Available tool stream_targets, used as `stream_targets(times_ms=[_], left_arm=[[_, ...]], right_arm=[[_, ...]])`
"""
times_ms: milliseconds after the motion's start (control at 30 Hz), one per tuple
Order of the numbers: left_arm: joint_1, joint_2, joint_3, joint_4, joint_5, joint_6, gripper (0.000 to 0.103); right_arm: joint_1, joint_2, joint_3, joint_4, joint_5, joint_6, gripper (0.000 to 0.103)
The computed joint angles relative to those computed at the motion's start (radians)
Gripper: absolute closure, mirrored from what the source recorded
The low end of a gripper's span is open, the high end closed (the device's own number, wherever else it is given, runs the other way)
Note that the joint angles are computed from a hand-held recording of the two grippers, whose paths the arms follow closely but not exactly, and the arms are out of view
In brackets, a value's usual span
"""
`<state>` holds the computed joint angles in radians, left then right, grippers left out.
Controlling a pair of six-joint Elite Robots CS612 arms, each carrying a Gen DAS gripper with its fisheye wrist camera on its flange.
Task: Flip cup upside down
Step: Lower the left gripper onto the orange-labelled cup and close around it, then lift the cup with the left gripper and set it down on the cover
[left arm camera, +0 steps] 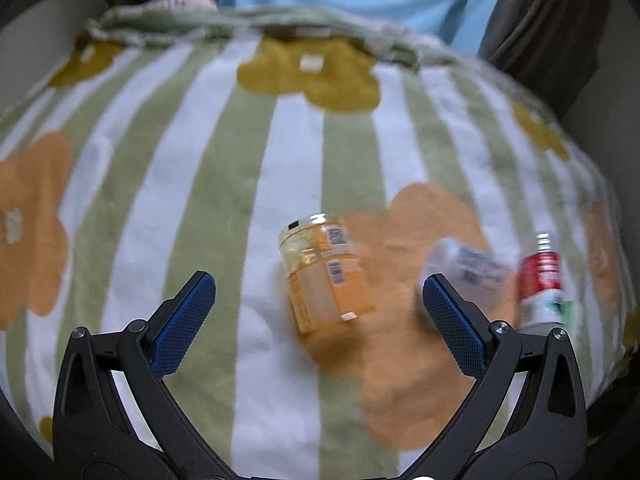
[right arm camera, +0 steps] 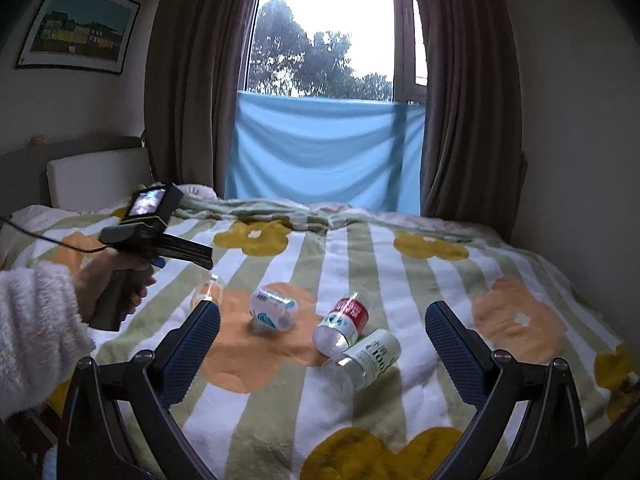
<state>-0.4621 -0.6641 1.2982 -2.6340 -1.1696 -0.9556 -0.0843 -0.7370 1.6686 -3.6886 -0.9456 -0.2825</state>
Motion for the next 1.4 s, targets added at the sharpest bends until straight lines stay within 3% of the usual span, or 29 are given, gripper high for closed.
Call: stream_targets(times_ms=[200,267,333,367,433,767,967,1100,1200,1300,1400], left_arm=[[0.045,0.066,-0.088,0.070,-0.119,-0.023,0.002],[0.058,0.081,-0.103,0.055,-0.178,-0.042,0.013],[0.068,0.091,-0.109,0.031,-0.233,-0.060,0.016],[0.072,0.097,-0.113,0.022,-0.252,-0.067,0.028],[0.077,0.108,-0.129,0.024,-0.287,-0.072,0.041],[0.078,0.104,-0.119,-0.028,-0.330,-0.064,0.044],[0.054,0.057,-0.077,-0.067,-0.342,-0.010,0.044],[0.017,0.017,-0.040,-0.079,-0.366,0.046,0.044],[-0.016,0.011,-0.051,0.001,-0.409,0.107,0.044],[-0.040,0.016,-0.049,0.025,-0.449,0.123,0.044],[-0.060,0.027,-0.052,0.054,-0.442,0.123,0.044]], right_arm=[[0.009,0.027,-0.042,0.061,0.012,-0.014,0.000],[0.009,0.032,-0.050,0.075,0.019,-0.018,0.000],[0.011,0.038,-0.058,0.082,0.026,-0.021,0.000],[0.011,0.041,-0.060,0.085,0.031,-0.023,0.000],[0.012,0.045,-0.067,0.098,0.035,-0.030,0.000],[0.012,0.048,-0.071,0.125,0.052,-0.016,0.000],[0.000,0.043,-0.062,0.090,0.086,0.019,0.000],[-0.012,0.031,-0.044,0.057,0.105,0.041,0.000],[-0.023,0.018,-0.025,0.053,0.121,0.049,0.000],[-0.036,0.005,-0.006,0.052,0.141,0.056,0.000],[-0.048,-0.010,0.017,0.049,0.144,0.042,0.000]])
